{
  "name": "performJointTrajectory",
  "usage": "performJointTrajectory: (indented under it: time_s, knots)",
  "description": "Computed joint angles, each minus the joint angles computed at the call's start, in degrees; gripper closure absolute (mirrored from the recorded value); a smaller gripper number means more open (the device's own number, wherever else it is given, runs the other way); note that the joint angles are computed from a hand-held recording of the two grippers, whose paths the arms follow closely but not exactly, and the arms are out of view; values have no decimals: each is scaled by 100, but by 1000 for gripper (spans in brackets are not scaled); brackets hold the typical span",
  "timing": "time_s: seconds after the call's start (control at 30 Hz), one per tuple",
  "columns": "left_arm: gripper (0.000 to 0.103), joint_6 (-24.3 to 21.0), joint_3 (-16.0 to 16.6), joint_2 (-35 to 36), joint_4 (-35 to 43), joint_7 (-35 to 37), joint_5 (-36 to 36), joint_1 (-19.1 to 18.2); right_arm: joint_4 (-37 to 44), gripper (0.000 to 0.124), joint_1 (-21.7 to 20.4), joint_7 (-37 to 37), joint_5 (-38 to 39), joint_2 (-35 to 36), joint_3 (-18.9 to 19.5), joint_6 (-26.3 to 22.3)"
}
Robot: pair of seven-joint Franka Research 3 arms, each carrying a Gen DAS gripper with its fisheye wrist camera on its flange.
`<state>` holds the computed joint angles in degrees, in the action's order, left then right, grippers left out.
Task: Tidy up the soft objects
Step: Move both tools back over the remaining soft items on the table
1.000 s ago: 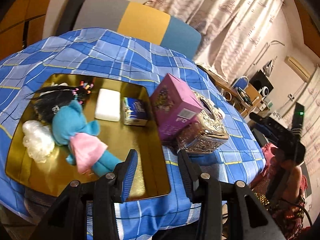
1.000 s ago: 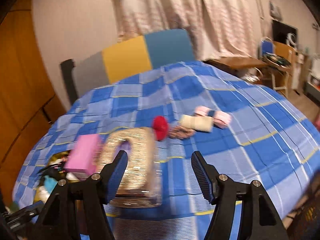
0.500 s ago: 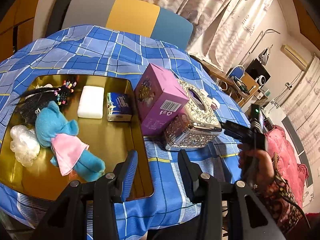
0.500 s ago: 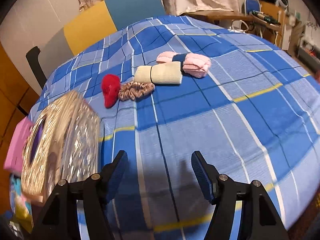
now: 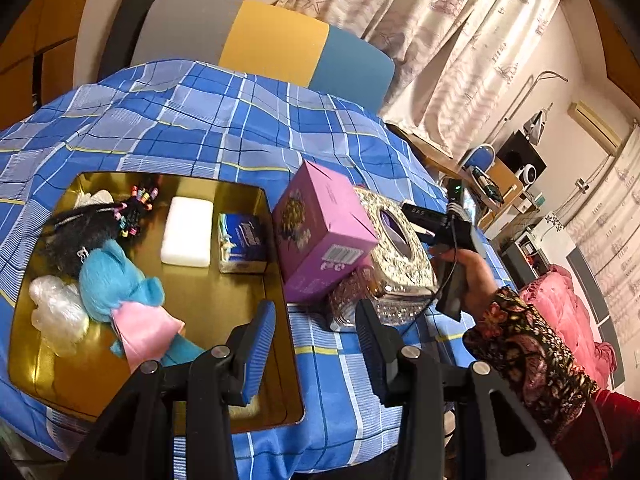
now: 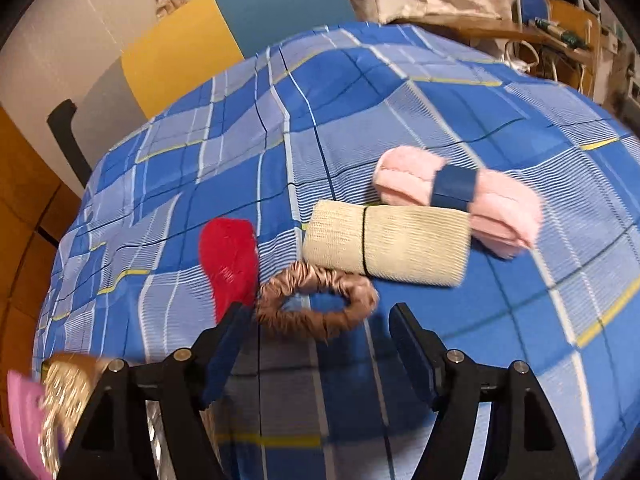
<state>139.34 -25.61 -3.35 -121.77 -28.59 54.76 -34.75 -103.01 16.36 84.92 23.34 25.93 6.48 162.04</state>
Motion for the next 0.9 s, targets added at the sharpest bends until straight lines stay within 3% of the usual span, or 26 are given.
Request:
performJointTrajectory:
  time_s: [0.23,0.3,0.37,0.43,0.67,0.8,0.9]
  knots:
    - [61,-1,40,-63,5,117,-120,75,466,51,189,115,-383,382,-176,-226]
    - [61,-50,46,-36,79,265,-155,94,464,54,48,32,-208,417,-26,-161]
    - [61,-108,55,0,168,419,-195,104,355,60,-151,-285,25,378,200,-15]
    - [61,-109,79,51,282,570,-184,121,271,76,-301,-617,217,331,360,7]
    - [61,132,203,236,724,909,4,201,-305,93,-563,-1248,992,-21,559,315]
    - [61,121,312,582,1306,1695,-165,210,-727,98,-882,-1924,1672,-298,823,512]
    - [61,198,456,894,1768,2293,-365,207,-738,98,-1391,-3254,2743,-317,1413,509]
